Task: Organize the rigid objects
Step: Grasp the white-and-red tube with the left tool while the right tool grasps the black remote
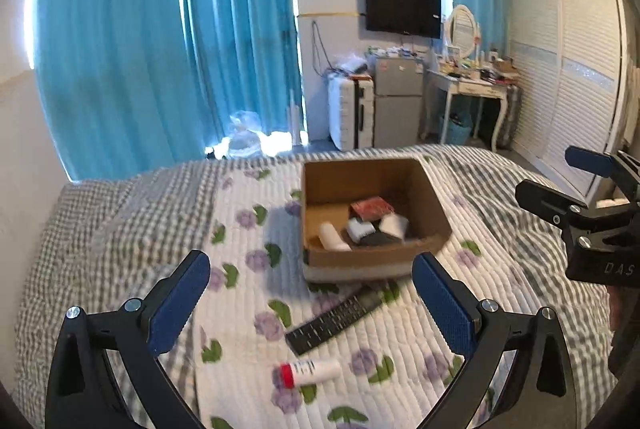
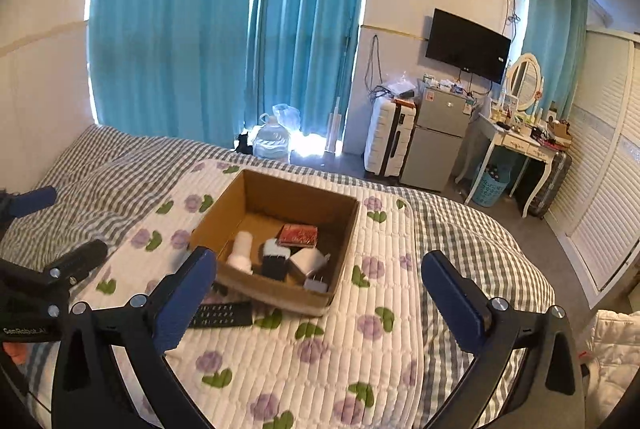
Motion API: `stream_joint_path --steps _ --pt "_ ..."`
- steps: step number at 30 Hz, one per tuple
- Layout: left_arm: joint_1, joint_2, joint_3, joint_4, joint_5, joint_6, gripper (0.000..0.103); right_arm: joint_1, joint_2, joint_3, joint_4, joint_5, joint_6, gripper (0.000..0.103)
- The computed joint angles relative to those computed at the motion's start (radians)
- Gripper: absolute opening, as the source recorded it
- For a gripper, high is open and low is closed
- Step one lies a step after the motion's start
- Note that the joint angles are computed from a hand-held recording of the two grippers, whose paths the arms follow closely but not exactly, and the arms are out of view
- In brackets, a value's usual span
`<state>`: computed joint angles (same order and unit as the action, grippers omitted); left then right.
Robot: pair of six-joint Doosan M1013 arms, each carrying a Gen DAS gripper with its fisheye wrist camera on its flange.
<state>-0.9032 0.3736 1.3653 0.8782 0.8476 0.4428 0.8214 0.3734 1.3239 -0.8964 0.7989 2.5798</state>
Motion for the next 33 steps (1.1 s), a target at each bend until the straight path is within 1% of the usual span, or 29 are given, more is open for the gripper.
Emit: stream_joint_path --steps 3,6,10,13,15,18,21,24,25,26,28,30,32,33 --pt "-0.005 0.004 0.025 -0.001 0.001 -0.01 0.103 0.01 -0.006 0.038 -0.001 -0.027 0.029 0.103" --pt "-0.001 0.017 0.046 -0.02 -0.002 -0.037 0.103 0.01 -0.002 0.069 0.006 -0.056 0.063 0.103" --pt "0.018 0.049 0.066 -0.113 -0.015 -0.034 0.103 -0.004 0.028 0.085 0.047 -0.087 0.05 0.103" --pt "0.035 0.077 0.073 -0.188 -0.018 -0.019 0.103 -0.024 0.057 0.087 0.127 -0.12 0.001 0.103" --pt "0.051 0.106 0.066 -0.254 -0.014 0.014 0.103 -0.034 0.076 0.083 0.168 -0.122 -0.023 0.103" --pt "0.06 0.144 0.046 -0.312 0.014 0.055 0.103 -0.047 0.098 0.089 0.236 -0.131 -0.063 0.103" --pt "0.062 0.178 0.017 -0.332 0.07 0.093 0.103 -0.061 0.11 0.094 0.307 -0.143 -0.117 0.103" --pt "0.068 0.2 0.002 -0.362 0.095 0.109 0.102 -0.075 0.122 0.089 0.387 -0.146 -0.175 0.103" --pt "0.071 0.203 0.001 -0.371 0.092 0.109 0.099 -0.078 0.125 0.088 0.399 -0.149 -0.192 0.103" --pt "0.073 0.206 0.002 -0.382 0.087 0.114 0.09 -0.078 0.128 0.086 0.404 -0.15 -0.205 0.103" --pt "0.075 0.215 -0.008 -0.399 0.105 0.134 0.079 -0.078 0.132 0.08 0.415 -0.149 -0.234 0.103" --pt "0.071 0.208 0.0 -0.393 0.097 0.128 0.079 -0.073 0.137 0.069 0.395 -0.132 -0.249 0.103" --pt "0.066 0.196 0.012 -0.375 0.093 0.089 0.079 -0.07 0.145 0.052 0.388 -0.123 -0.297 0.103" --pt "0.059 0.19 0.015 -0.345 0.113 0.049 0.079 -0.068 0.153 0.038 0.386 -0.114 -0.335 0.103"
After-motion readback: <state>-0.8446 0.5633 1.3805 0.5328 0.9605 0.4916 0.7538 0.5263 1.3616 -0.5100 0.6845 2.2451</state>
